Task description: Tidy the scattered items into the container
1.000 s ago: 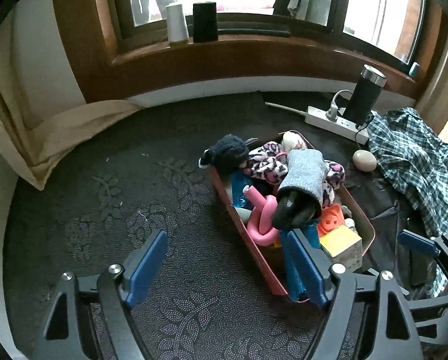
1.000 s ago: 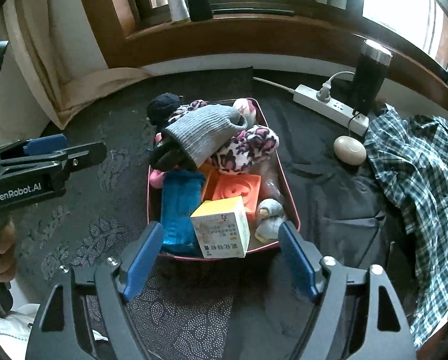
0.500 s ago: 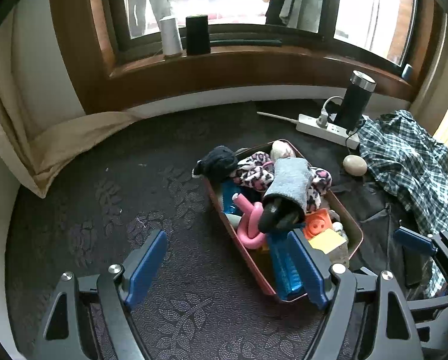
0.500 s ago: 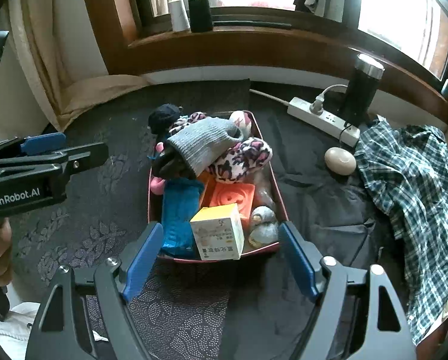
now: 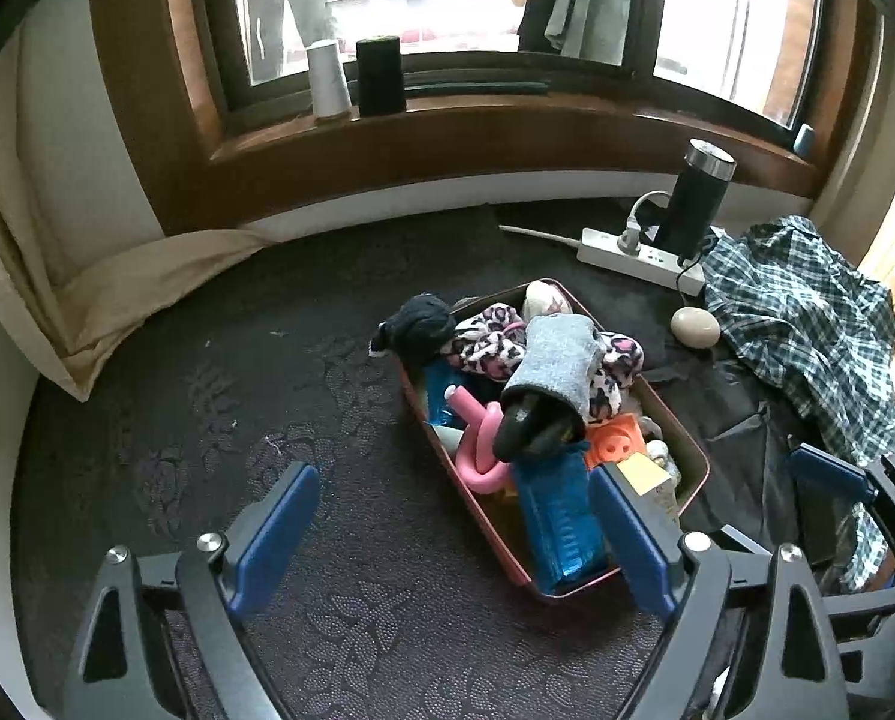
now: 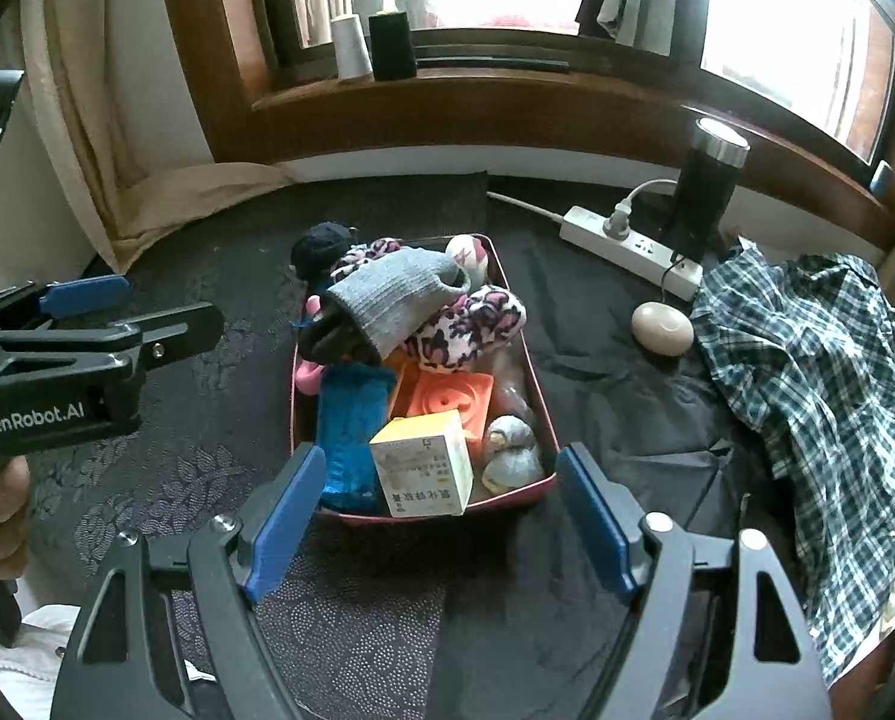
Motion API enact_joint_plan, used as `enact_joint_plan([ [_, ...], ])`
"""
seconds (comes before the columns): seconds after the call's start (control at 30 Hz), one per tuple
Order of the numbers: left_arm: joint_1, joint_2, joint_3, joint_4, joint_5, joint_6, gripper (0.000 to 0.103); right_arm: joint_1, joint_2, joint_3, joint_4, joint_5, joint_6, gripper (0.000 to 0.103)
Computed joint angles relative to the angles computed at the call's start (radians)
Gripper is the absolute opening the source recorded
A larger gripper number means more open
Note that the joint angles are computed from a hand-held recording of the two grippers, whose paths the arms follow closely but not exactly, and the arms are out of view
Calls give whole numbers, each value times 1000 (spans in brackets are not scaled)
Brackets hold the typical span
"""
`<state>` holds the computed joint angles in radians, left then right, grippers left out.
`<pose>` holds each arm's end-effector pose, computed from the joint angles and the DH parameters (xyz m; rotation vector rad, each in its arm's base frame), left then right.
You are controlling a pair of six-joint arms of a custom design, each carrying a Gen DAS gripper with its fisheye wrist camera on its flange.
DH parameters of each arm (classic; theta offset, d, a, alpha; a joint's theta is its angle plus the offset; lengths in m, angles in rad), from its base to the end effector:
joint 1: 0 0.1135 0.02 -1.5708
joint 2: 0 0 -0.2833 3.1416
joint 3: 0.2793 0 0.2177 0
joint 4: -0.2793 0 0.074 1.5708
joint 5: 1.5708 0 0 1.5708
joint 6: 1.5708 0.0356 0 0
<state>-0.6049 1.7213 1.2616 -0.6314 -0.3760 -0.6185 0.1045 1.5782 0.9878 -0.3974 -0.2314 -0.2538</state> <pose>0.2757 -0.1747 0.2595 -0.1354 2.5381 0.0389 0.2867 0.0383 0.2394 -0.5386 2.4781 0.2370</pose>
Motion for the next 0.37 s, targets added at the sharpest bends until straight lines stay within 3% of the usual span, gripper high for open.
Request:
enact_joint_plan([
  [0.37,-11,-1,-6,9,21,-15,93,-6,3,-20,-3,-14,-8,82],
])
